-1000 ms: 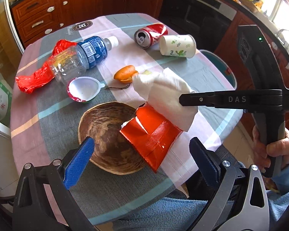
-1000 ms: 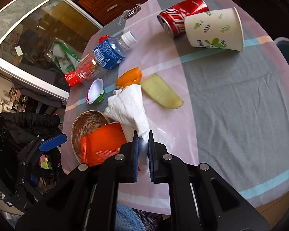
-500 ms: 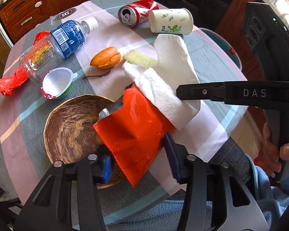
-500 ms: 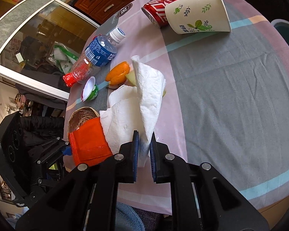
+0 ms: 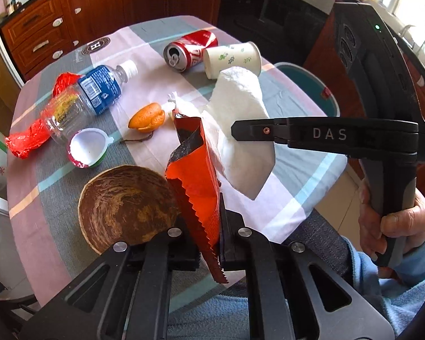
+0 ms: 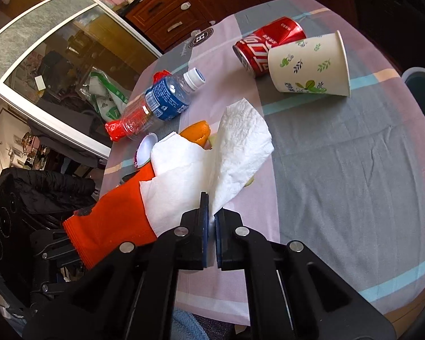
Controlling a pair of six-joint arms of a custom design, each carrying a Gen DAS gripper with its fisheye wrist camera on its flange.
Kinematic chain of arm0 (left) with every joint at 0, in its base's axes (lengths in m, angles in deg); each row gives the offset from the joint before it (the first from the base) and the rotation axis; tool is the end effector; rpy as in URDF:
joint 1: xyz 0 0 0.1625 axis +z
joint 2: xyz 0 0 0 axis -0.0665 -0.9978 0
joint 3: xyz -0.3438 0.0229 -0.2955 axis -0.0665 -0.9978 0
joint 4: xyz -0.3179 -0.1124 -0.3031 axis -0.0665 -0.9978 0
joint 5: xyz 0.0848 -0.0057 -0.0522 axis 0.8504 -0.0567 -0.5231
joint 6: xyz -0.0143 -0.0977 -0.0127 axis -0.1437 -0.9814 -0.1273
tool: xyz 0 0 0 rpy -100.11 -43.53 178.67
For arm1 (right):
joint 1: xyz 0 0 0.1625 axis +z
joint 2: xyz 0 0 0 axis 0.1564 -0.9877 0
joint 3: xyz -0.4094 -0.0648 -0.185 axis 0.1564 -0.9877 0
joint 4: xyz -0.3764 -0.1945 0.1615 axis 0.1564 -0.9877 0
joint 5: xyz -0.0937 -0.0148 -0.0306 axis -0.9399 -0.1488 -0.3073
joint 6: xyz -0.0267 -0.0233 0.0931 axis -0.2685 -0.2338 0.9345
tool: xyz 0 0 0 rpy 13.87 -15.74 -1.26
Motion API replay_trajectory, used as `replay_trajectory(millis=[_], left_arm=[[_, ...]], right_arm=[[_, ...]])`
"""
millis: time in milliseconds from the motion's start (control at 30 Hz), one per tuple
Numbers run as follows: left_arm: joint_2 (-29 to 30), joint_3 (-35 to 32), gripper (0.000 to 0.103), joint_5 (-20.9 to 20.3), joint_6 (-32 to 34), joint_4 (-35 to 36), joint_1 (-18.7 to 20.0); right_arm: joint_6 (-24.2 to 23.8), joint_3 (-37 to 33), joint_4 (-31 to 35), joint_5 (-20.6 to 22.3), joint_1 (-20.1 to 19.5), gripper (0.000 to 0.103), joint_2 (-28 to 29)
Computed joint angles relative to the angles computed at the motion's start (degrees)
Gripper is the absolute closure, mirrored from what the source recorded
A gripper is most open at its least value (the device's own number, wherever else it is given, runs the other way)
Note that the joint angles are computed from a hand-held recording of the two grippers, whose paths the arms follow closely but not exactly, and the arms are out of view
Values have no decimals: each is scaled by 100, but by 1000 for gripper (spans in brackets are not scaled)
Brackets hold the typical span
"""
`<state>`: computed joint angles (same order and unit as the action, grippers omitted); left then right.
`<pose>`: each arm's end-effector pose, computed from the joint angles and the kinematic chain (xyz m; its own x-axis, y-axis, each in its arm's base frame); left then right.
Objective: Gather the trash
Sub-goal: 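Carry the tissue and red wrapper to the bin and open both tools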
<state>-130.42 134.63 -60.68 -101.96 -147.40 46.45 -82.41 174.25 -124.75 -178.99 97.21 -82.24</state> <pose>-0.1480 -0.4007 0.2041 -0.7492 0.2892 -0.5959 0.4673 0.8683 -0.1661 0.2532 -0.4554 0.0713 -0.9458 -0.2724 0.1766 -0.3107 0.9174 -0.2489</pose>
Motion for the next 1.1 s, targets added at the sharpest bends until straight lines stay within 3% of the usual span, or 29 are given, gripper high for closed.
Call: replay_trajectory(millis=[300, 467, 800, 1100], left_arm=[[-69, -134, 94, 195, -59, -75, -367], [305, -383, 94, 222, 239, -441, -499], [2288, -1590, 94, -391, 1362, -1507, -389], [3970, -2854, 94, -1022, 1937, -1574, -159]], right_arm=[[35, 240, -224, 186, -69, 99, -773], [-39, 316, -369, 210, -127, 99, -1167], [-236, 432, -519, 201, -699, 99, -2181], [-392, 364, -345, 93, -1702, 99, -2664]])
